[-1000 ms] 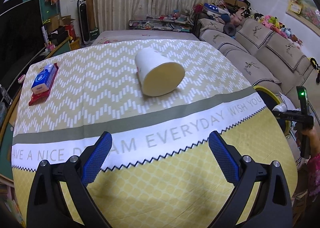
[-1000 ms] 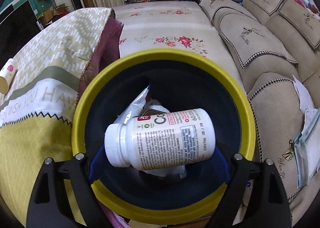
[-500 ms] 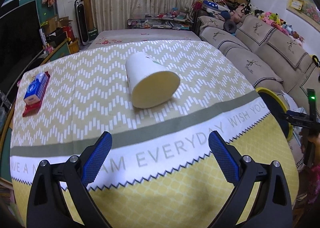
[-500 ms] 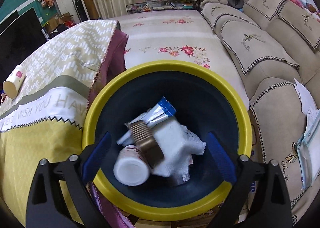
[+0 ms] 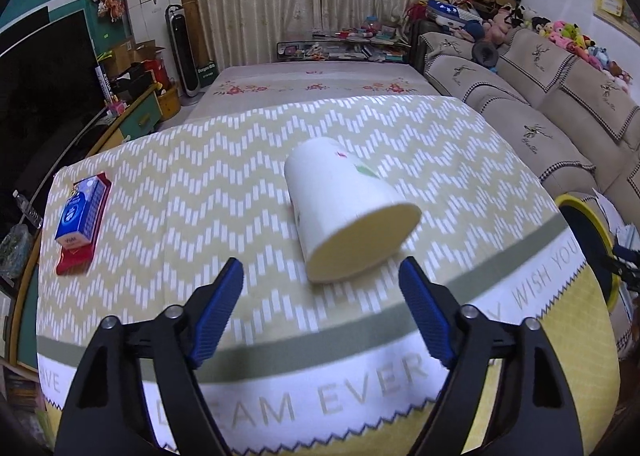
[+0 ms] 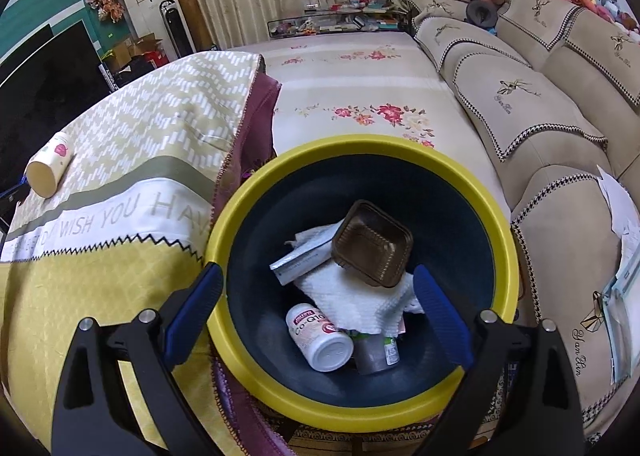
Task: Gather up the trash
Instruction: 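Grasp the white paper cup by its rim with the left gripper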
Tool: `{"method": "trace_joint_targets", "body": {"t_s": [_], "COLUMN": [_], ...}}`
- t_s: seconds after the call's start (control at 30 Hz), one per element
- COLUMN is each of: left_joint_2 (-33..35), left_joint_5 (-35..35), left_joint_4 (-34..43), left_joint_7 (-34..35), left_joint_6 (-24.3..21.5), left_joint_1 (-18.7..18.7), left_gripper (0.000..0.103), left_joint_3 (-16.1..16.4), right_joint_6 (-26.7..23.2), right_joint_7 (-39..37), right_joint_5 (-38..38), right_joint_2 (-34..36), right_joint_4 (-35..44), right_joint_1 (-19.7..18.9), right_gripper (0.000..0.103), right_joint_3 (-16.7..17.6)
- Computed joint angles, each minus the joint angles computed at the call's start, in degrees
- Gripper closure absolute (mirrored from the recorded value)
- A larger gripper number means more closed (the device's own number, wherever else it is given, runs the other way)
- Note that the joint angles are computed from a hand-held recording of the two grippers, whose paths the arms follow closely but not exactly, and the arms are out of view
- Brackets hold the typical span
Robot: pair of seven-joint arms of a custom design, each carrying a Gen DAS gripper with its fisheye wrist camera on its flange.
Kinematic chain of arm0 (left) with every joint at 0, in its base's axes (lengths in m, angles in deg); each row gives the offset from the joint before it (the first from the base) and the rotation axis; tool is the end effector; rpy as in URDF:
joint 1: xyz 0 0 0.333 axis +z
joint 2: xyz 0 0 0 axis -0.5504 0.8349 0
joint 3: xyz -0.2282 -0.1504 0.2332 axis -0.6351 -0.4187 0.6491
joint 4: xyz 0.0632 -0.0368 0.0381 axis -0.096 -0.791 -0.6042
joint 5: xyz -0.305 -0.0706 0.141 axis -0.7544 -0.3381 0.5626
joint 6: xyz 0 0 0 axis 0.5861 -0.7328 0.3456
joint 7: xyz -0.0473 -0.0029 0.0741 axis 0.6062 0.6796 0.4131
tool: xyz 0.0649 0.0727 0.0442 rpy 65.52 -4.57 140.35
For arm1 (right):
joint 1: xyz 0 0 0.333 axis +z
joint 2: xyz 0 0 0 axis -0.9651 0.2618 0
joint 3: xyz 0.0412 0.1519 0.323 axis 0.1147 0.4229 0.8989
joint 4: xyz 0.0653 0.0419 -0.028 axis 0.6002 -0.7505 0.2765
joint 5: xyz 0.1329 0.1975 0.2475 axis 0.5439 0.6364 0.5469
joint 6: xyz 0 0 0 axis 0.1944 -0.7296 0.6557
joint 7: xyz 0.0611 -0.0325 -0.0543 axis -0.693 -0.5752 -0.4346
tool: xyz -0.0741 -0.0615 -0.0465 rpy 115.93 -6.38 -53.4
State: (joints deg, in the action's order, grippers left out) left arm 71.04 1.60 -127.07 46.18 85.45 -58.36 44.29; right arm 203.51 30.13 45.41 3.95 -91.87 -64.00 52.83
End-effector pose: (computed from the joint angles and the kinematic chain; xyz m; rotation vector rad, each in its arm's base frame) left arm 0.4818 -0.3299 0.3429 -1.9768 1.5831 -0.5704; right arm 0.5535 0.2096 0.2992 -2.0380 1.5278 -0.3635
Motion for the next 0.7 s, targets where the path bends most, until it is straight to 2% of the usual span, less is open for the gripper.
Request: {"method": "trace_joint_targets", "body": {"t_s": [0.2,0.3,0.47,0.7], "left_joint_2": [2.7,3.5,4.5,6.0], "left_joint_5": [-2.7,-3.5,-4.7,-6.7], "left_joint_4": [3.2,4.3,5.6,7.2], "left_joint_7": [3.9,5.0,6.7,8.3], "left_joint_6": [0.6,0.3,-0.1,-0.2], "left_joint_1": [0.8,0.5,0.1,-0.4], "left_gripper": [0.043,0.046,0.056,0.075], "left_joint_3": [0.8,1.5,2.0,2.9], "right_joint_6": [-0.1,-0.1,0.1,0.1], "right_joint_7": [0.1,0.3,0.5,0.7], "right_joint_5": [-0.2,-0.3,-0.7,-1.3], "right_joint_2": [-0.2,0.0,0.5,0.4], "right_joint_4": [-0.4,-0.5,-0.8,-1.0], "right_joint_1": [-0.1,-0.6,-1.7,-2.2], "right_gripper": [0.011,0.011,0.011,0.011], "right_joint_3": [0.2,0.6,1.6,2.2]}}
